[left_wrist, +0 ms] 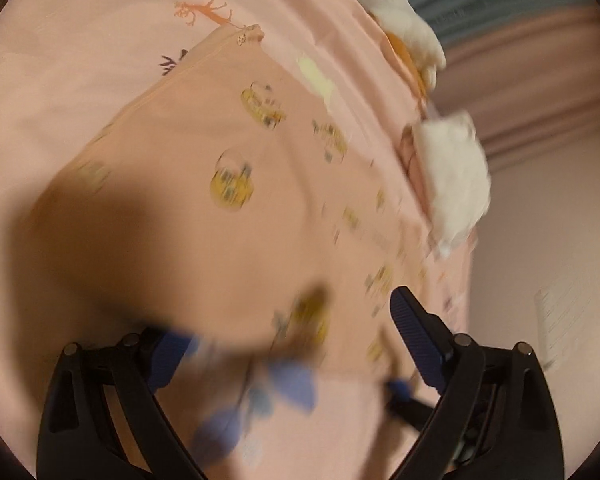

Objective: Fold small clothes

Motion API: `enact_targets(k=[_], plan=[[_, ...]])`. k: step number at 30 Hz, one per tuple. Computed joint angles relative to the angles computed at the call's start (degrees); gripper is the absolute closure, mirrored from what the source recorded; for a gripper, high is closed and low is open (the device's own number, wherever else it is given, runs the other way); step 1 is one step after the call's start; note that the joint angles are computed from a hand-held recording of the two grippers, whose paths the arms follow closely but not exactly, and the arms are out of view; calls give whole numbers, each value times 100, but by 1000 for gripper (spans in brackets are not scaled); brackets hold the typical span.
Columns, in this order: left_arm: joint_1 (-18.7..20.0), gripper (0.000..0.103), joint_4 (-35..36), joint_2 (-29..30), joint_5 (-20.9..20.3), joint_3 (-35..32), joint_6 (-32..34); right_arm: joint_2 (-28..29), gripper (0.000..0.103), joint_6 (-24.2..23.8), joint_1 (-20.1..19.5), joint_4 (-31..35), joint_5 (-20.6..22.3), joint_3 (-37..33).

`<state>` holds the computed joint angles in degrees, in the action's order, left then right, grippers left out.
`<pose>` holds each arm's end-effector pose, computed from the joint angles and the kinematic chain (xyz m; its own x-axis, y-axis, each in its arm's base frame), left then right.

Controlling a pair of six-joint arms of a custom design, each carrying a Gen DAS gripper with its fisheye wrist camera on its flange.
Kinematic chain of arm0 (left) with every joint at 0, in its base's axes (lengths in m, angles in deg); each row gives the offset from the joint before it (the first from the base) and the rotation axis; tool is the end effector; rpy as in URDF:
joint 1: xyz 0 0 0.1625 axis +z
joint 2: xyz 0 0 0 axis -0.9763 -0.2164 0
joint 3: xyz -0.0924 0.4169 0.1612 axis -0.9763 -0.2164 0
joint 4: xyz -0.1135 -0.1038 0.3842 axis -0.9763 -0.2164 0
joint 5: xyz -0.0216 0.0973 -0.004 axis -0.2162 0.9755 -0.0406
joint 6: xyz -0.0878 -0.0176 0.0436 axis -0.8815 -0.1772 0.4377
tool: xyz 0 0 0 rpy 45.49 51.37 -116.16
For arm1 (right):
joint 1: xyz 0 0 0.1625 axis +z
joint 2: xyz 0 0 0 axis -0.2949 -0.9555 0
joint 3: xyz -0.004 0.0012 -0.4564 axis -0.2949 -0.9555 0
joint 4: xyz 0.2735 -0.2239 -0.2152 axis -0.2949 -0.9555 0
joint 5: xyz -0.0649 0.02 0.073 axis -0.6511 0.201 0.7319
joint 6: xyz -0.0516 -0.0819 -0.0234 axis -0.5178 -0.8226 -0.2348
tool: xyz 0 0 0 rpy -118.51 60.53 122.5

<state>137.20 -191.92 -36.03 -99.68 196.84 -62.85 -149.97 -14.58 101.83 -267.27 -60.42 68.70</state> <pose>-0.1548 -0.5845 0.1707 -0.9862 -0.1439 0.0817 -0.1652 0.8288 -0.5345 0.1002 -0.5377 0.1816 -0.9715 0.1074 -0.2115 0.2103 0.8026 -0.5582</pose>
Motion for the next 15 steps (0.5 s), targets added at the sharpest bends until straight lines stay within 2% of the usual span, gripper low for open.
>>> enact_targets(k=[2, 6, 7, 8, 9, 10, 11, 12, 15], plan=[[77, 18, -46, 174, 55, -286, -136, 130, 16, 158, -52, -53, 238, -152], [118, 38, -123, 424, 263, -616, -175, 400, 19, 315, 42, -77, 280, -541], [111, 53, -35, 391, 390, -648, -157, 440, 22, 325, 71, -63, 237, -611], [75, 72, 183, 366, 654, -682, -162, 499, 33, 319, 109, -72, 157, -694], [58, 78, 293, 360, 817, -686, -171, 501, 52, 280, 115, -47, 89, -724], [67, 81, 302, 355, 869, -678, -95, 546, 64, 251, 166, 7, -162, -807], [54, 85, 250, 309, 907, -601, -14, 565, 86, 230, 181, 69, -360, -857], [34, 85, 262, 286, 952, -579, -7, 631, 92, 186, 190, 75, -529, -907], [-61, 88, 357, 238, 1206, -522, 9, 587, 94, -36, 61, 8, -244, -807]])
